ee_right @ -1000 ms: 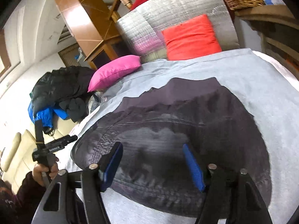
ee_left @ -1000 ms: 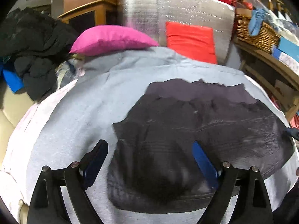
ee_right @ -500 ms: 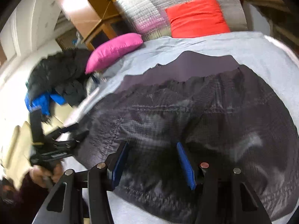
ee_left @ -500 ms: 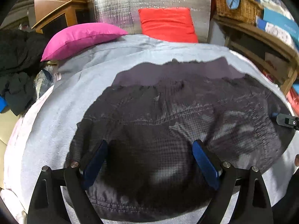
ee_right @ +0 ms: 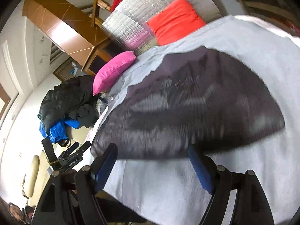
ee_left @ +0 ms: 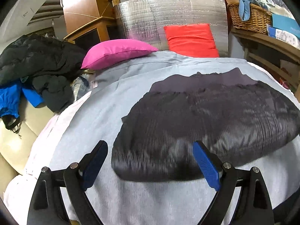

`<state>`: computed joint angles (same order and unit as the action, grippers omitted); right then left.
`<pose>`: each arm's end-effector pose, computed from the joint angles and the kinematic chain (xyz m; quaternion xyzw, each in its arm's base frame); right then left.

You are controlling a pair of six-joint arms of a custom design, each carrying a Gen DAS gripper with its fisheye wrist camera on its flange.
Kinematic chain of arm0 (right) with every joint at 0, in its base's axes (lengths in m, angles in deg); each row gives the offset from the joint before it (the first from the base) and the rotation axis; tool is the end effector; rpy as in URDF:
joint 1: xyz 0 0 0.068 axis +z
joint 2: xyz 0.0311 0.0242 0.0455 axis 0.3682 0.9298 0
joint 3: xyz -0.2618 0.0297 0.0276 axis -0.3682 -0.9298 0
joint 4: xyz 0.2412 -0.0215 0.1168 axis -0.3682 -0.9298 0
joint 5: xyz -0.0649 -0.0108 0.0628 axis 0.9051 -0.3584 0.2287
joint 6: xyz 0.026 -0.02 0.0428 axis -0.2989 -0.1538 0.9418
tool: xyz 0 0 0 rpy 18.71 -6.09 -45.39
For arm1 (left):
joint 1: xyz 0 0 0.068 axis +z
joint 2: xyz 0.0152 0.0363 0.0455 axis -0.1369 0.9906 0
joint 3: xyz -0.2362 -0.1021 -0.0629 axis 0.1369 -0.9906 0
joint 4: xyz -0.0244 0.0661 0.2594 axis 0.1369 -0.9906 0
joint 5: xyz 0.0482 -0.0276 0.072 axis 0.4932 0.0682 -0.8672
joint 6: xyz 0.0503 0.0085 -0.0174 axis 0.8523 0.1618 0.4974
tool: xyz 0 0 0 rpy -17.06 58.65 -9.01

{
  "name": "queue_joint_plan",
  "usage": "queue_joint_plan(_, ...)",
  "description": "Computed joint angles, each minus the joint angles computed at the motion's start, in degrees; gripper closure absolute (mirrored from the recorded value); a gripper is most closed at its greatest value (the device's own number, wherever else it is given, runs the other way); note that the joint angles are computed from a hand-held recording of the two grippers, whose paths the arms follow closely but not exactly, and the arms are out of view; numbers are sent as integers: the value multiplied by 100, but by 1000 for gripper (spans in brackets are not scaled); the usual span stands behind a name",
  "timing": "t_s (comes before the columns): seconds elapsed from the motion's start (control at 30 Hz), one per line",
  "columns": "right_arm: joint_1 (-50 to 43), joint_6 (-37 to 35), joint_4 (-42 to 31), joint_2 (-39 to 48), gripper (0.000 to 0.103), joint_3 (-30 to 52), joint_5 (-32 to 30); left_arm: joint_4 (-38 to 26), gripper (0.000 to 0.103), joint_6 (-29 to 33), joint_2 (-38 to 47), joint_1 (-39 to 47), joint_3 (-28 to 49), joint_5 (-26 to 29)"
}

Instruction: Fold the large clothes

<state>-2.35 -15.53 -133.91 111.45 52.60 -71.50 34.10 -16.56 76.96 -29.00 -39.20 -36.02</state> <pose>0.3407 -0.1187 0.1083 -0.1248 0.8706 0.4018 0.2552 0.1990 -0.0532 0.1597 -0.1389 0.8887 0.1664 0.4040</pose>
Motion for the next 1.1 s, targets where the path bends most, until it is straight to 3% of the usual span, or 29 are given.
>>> queue_joint_plan(0.3,-47,365,234,1,22,-305,231,-162,11,-76,-192,31,-121,39)
queue_joint_plan(0.73,-238,1531,173,835,21,558,-39,-40,11,47,-33,272,-183,334)
queue_joint_plan(0.83,-298,1925,101,1105,21,869,-114,-29,11,84,-52,613,-259,1010)
queue_joint_plan(1.0,-378,2995,486,1438,21,1172,-292,135,11,59,14,2189,-451,3493)
queue_joint_plan(1.1,-354,3665,698,1658,21,1370,-398,383,11,-177,330,3074,-500,4637)
